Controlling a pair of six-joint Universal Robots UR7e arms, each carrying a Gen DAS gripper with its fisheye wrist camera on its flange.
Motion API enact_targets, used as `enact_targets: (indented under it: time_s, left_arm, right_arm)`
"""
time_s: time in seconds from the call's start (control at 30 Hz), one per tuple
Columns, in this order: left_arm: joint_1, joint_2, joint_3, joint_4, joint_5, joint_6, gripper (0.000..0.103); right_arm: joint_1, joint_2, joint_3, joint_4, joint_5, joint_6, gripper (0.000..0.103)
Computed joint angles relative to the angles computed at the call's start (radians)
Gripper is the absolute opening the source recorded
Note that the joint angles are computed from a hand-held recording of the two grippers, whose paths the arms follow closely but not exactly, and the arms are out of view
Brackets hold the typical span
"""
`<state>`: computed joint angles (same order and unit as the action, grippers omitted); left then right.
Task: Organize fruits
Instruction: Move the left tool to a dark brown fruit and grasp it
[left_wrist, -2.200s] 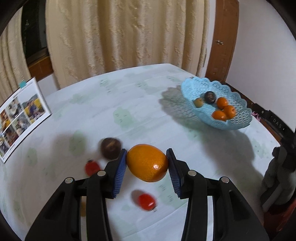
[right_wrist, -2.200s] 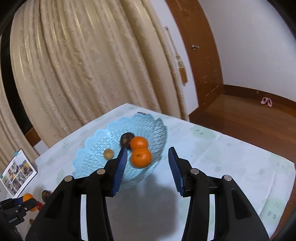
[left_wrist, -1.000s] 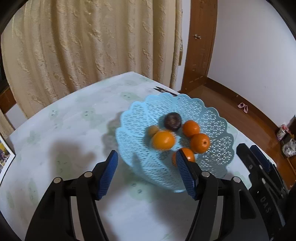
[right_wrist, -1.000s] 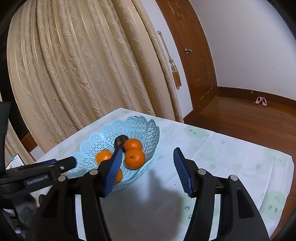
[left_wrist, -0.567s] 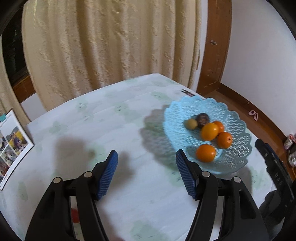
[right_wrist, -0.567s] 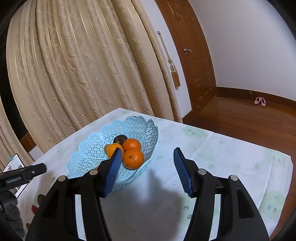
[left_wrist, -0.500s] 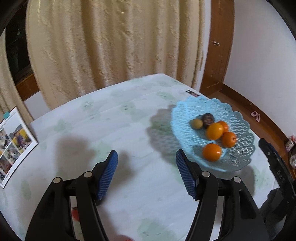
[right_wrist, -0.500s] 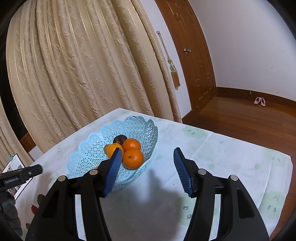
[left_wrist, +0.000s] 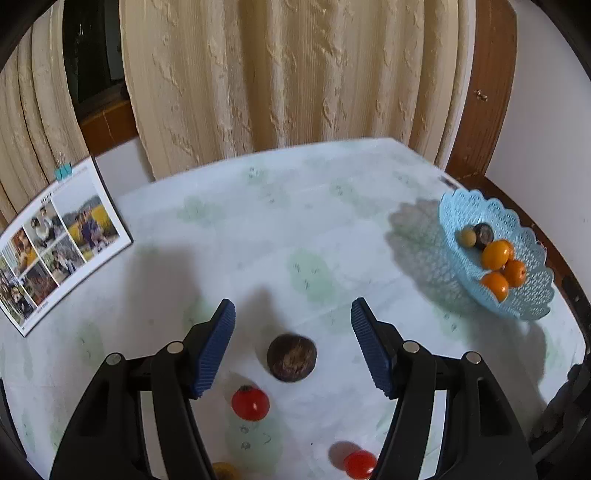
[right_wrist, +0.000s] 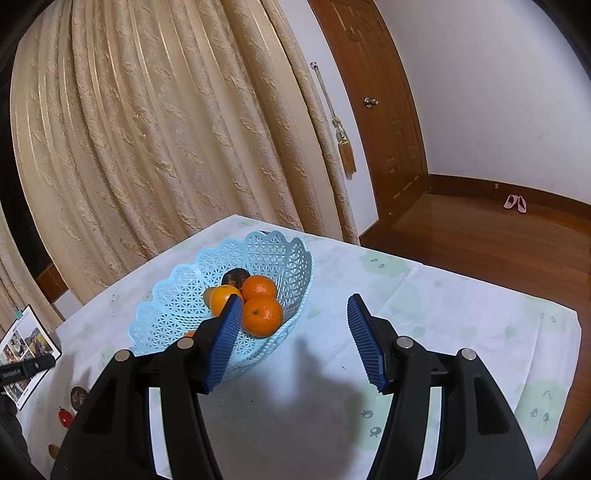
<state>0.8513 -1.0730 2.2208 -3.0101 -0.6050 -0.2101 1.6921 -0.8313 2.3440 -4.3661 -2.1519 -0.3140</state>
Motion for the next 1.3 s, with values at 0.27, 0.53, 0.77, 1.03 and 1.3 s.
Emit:
enact_targets:
  time_s: [0.27,0.53,0.77,1.03,1.3]
  left_arm:
    - [0.042,0.024,-0.003,0.029,-0.039,-0.013,0.064]
    - [0.075,0.046,-0.007,0.04,-0.067,-0.019,0.054]
    - [0.096,0.059,-0.01,0.008,-0.083,0.002,0.041]
    - [0.096,0.039,0.006,-0.025,-0.098,0.007,0.04]
    - [0.054,-0.036,0.044,-0.077,-0.052,0.007,0.04]
  right_arm:
    - [0.009,0.007,-0.006,-0.005,-0.02,-0.008,0.061]
    - [0.013,0.012,-0.011,-0.004,-0.028,-0.016,0.061]
    - [0.014,0.015,-0.014,-0.008,-0.031,-0.021,0.061]
    - [0.023,0.029,-0.02,-0.034,-0.044,-0.042,0.061]
    - [0.044,0.061,-0.037,-0.098,-0.065,-0.101,0.061]
